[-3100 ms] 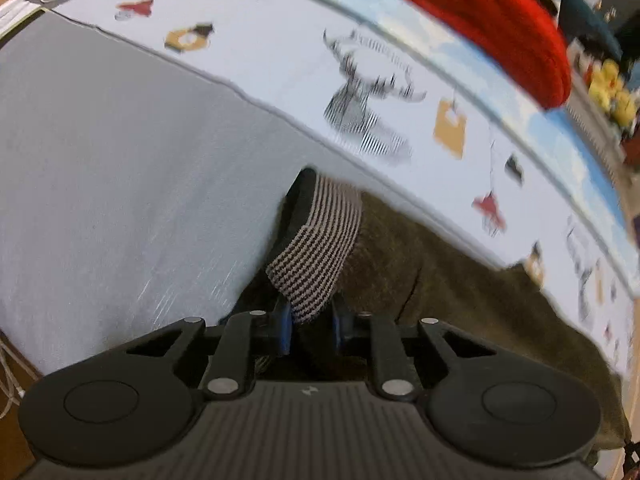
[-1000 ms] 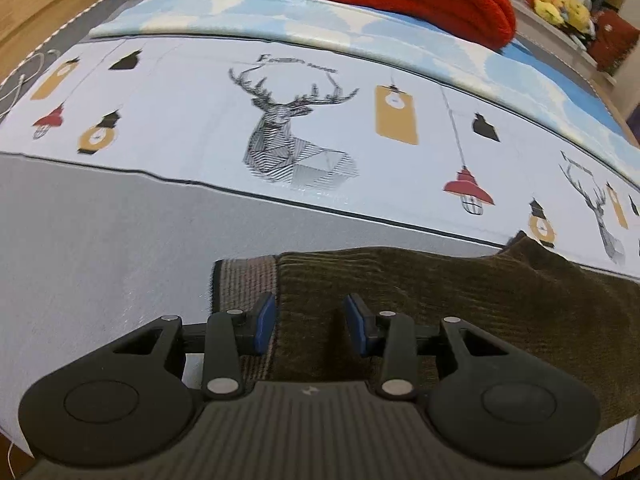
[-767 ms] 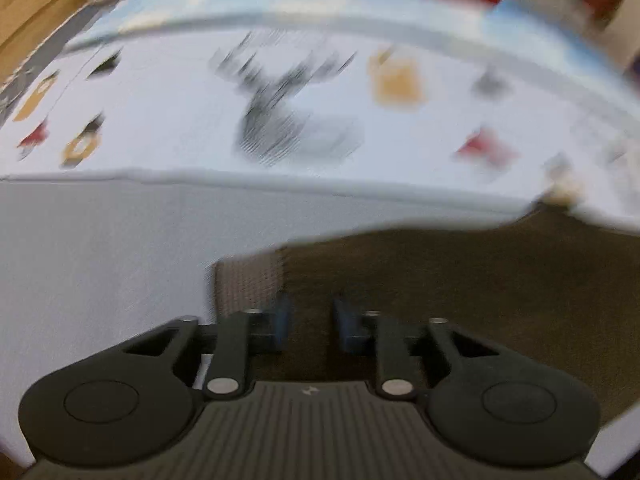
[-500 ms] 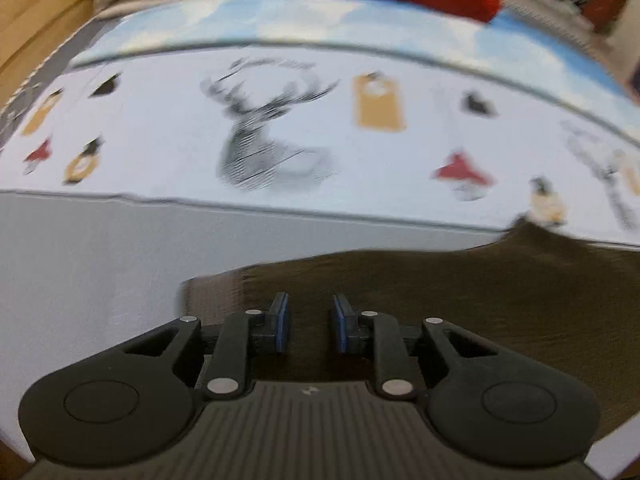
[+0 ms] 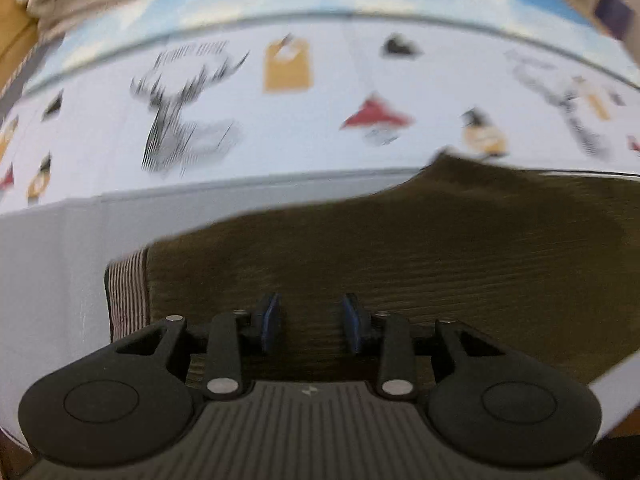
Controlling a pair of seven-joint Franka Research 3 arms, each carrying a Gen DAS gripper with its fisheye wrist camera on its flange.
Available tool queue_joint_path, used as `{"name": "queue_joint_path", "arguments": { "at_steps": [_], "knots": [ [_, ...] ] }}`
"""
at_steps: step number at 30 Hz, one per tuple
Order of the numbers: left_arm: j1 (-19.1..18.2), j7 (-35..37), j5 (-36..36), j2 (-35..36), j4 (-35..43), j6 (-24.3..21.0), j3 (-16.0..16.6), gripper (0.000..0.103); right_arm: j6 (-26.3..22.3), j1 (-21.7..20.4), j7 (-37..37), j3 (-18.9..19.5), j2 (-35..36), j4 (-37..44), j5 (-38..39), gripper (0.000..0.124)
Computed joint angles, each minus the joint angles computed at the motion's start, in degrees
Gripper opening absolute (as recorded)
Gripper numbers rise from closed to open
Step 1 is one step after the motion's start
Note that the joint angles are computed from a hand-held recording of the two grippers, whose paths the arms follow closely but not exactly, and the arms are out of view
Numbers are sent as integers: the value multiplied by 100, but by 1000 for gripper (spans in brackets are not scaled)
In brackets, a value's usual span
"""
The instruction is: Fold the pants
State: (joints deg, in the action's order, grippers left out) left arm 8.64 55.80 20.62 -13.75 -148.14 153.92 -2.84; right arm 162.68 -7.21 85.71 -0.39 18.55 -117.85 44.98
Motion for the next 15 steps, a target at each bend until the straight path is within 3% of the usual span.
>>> {"name": "queue_joint_path", "arguments": {
  "at_steps": [3,7,9,10,12,14,15],
  "knots": [
    [-220,127,55,-517,-259,331,-126,45,-205,50,112,-1,107,123,-76,64],
    [-226,-390,177,-786,-721,1130,-441,49,-361,110,567,-91,243,248,-221,65],
    [-471,-363,-103,-510,-579,728,-387,49,-265,136,689,-90,261,242,-261,65],
    [-412,-480,18,-437,-511,643,-480,48,-200,183,776,-112,271,236,-347,64],
    [-124,-864,700,-345,-397,714,-758,48,-50,345,1071,-231,274,183,-651,54],
    [-19,-1160,1104,-287,-333,729,-824,49,77,447,1325,-302,301,159,-922,36],
    [-57,-1216,1117,-250,-315,696,-768,48,135,336,1252,-163,306,149,-775,27]
  ]
}}
